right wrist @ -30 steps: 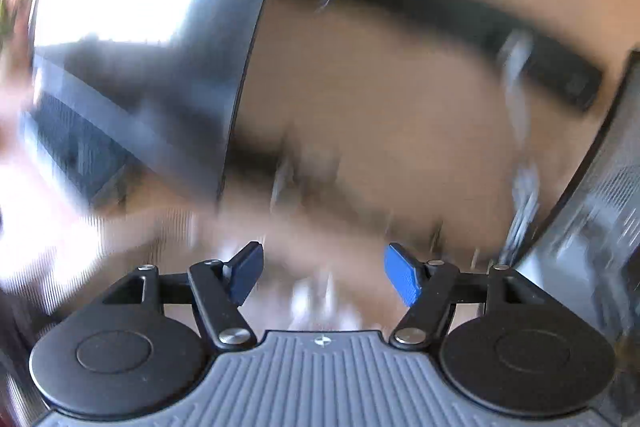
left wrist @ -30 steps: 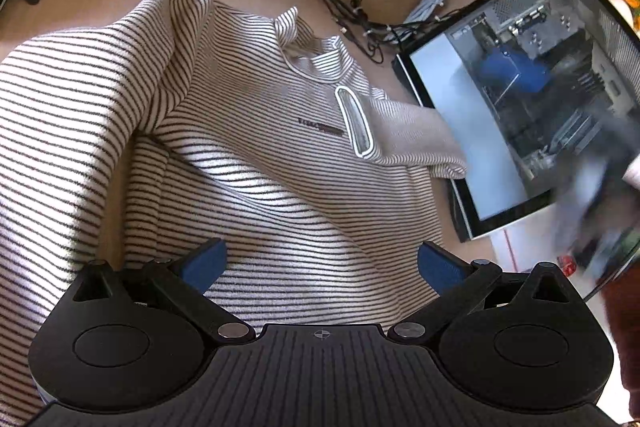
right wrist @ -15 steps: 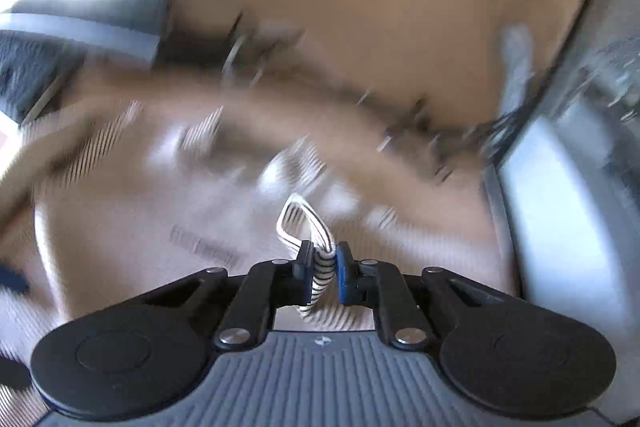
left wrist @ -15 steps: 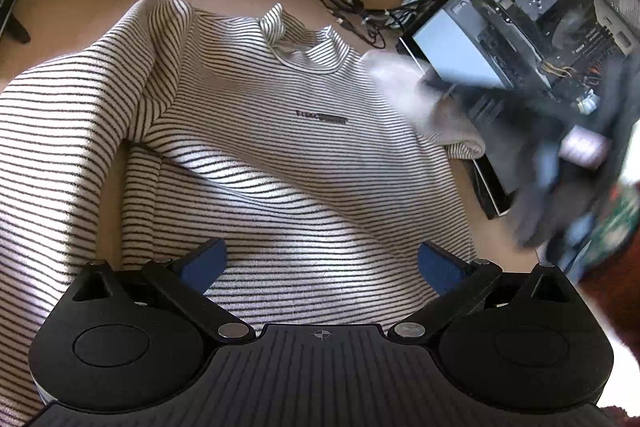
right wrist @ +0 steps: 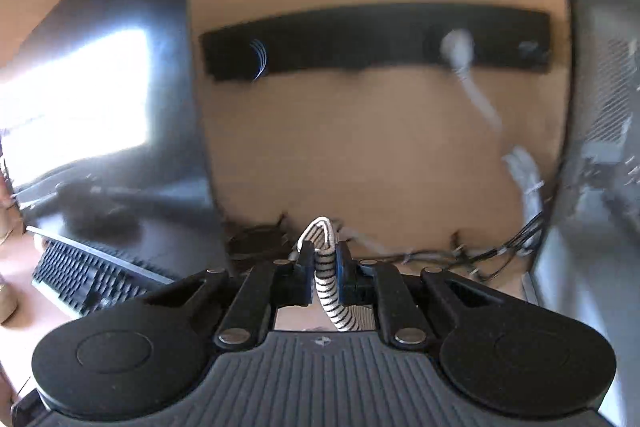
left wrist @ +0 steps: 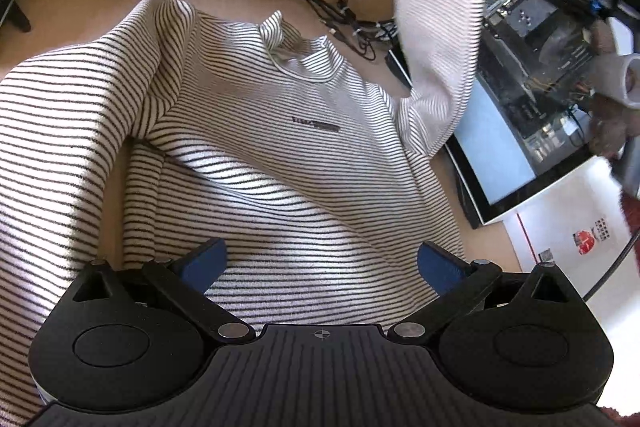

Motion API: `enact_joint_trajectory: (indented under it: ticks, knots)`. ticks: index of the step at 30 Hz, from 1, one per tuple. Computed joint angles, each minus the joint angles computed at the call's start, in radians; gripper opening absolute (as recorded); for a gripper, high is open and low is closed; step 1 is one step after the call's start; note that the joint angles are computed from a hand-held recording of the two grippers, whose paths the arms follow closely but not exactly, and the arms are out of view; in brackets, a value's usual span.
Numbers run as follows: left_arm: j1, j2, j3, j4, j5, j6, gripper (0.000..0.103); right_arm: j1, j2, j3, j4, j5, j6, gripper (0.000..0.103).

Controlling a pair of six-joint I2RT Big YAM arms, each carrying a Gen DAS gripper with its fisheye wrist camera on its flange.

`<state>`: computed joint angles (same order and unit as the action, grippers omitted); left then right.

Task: Fold clothes
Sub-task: 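Lay the sleeve across the shirt front and open the right tool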

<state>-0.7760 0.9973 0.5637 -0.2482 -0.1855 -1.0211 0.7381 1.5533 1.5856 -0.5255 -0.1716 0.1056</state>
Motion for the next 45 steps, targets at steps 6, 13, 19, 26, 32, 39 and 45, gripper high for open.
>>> enact_joint_trajectory:
  ticks: [6, 13, 19, 26, 32, 39, 45]
  knots:
    - [-0.004, 0.004, 0.003, 0.002, -0.013, -0.018, 0.103, 0.002, -0.002, -0.051, 0.060, -0.107, 0.072, 0.023]
    - [-0.006, 0.014, 0.013, -0.001, -0.044, -0.112, 0.103, -0.079, -0.033, -0.172, 0.094, -0.114, -0.016, 0.072]
    - [-0.003, 0.018, 0.041, -0.055, -0.056, -0.184, 0.103, -0.163, -0.033, -0.374, 0.113, -0.173, 0.053, 0.078]
    - [-0.002, 0.032, 0.194, -0.227, -0.227, -0.075, 0.102, -0.158, -0.131, -0.565, 0.278, -0.166, -0.048, 0.102]
    - [0.108, 0.245, 0.364, -0.304, -0.187, 0.047, 0.096, -0.190, -0.113, -0.578, 0.309, -0.250, -0.020, 0.103]
    - [0.123, 0.384, 0.429, -0.356, -0.201, 0.092, 0.084, -0.181, -0.106, -0.570, 0.293, -0.232, -0.020, 0.103]
    - [0.068, 0.440, 0.460, -0.361, -0.314, 0.187, 0.062, -0.166, -0.105, -0.562, 0.280, -0.202, -0.034, 0.103]
